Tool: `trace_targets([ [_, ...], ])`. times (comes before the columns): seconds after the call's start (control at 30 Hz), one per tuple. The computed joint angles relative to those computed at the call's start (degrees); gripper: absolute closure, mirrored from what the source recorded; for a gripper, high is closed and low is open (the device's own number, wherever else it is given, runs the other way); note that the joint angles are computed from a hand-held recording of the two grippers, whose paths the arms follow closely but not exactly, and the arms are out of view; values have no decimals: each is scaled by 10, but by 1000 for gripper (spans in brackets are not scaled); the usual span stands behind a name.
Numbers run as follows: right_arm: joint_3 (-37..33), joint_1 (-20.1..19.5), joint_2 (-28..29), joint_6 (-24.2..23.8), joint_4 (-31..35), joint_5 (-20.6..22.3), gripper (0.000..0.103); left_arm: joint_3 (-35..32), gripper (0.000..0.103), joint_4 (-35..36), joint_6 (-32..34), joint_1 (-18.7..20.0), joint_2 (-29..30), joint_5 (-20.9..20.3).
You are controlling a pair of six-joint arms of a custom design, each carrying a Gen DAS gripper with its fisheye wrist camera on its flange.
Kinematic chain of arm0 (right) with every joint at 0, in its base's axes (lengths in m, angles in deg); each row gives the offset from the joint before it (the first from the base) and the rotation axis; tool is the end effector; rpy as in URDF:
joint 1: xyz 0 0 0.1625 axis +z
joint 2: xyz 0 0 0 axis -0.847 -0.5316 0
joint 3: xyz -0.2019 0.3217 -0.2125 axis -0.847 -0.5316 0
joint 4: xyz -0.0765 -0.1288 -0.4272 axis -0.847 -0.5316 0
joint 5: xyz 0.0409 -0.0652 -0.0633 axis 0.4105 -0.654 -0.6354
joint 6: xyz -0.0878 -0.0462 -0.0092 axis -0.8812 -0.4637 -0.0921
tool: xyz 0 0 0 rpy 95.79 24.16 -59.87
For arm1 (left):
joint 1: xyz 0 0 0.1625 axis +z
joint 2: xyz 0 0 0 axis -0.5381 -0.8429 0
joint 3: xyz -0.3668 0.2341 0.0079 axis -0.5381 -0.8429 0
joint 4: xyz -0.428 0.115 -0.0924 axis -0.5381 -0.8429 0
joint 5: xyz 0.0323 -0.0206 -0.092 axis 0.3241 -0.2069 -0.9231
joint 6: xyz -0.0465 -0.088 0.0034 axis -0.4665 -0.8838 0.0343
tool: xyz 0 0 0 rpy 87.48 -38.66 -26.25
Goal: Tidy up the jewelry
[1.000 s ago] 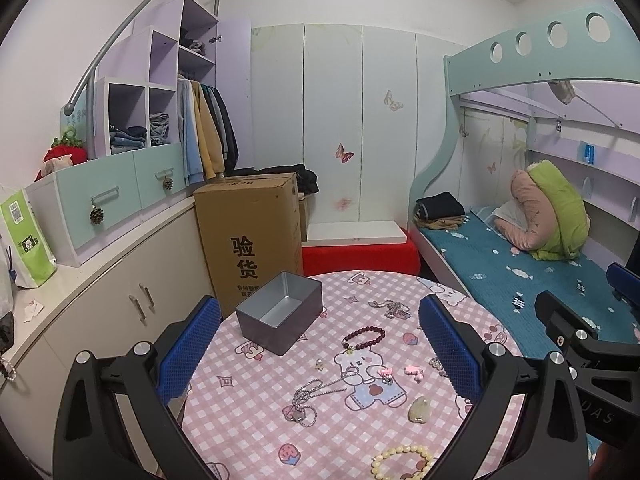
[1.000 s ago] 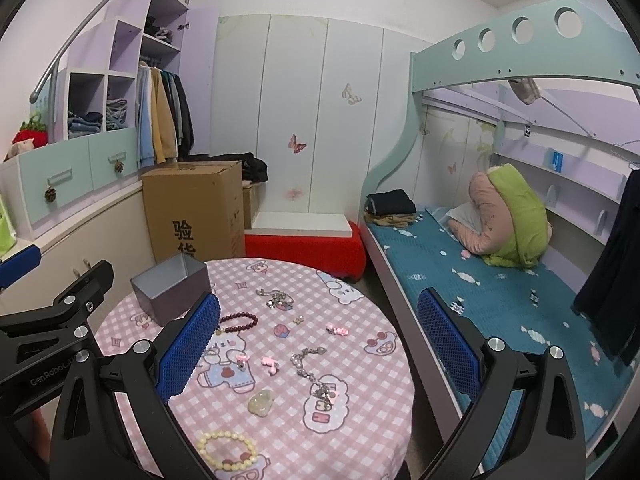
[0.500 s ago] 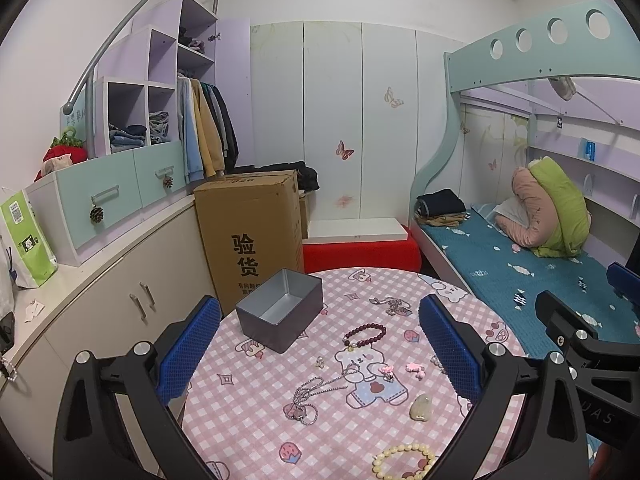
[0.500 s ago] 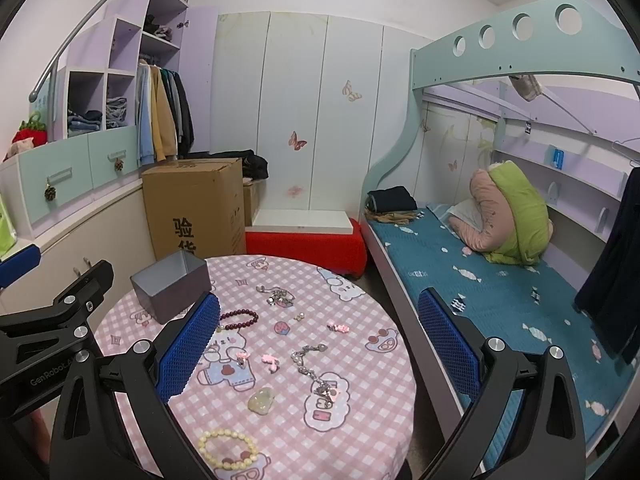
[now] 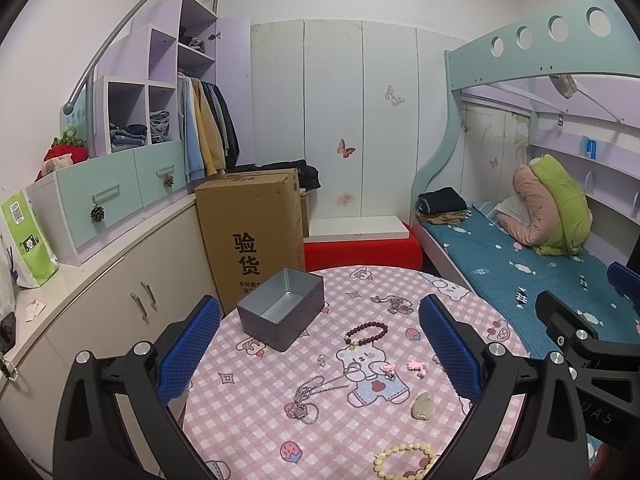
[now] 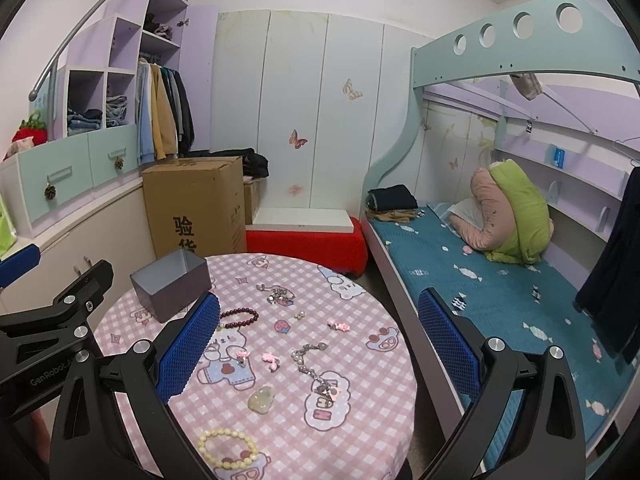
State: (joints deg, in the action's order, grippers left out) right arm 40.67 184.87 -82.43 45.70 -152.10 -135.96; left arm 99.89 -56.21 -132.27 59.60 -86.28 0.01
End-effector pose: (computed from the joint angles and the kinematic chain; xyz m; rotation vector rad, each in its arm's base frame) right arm 0.4267 -0.4495 0.1805 0.8954 -2.1260 1.1939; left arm -0.2818 -0.4050 0.3113 0.1893 1.7827 -1.3720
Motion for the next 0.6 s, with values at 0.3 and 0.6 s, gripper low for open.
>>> trace_targets([
  [0.3,0,0,1,0,-1,0,7,2,6,-17,17,2,-3,0],
  [0.6,-1,0,4,0,0,-2,7,25,6,-107,94,6,-18,-3],
])
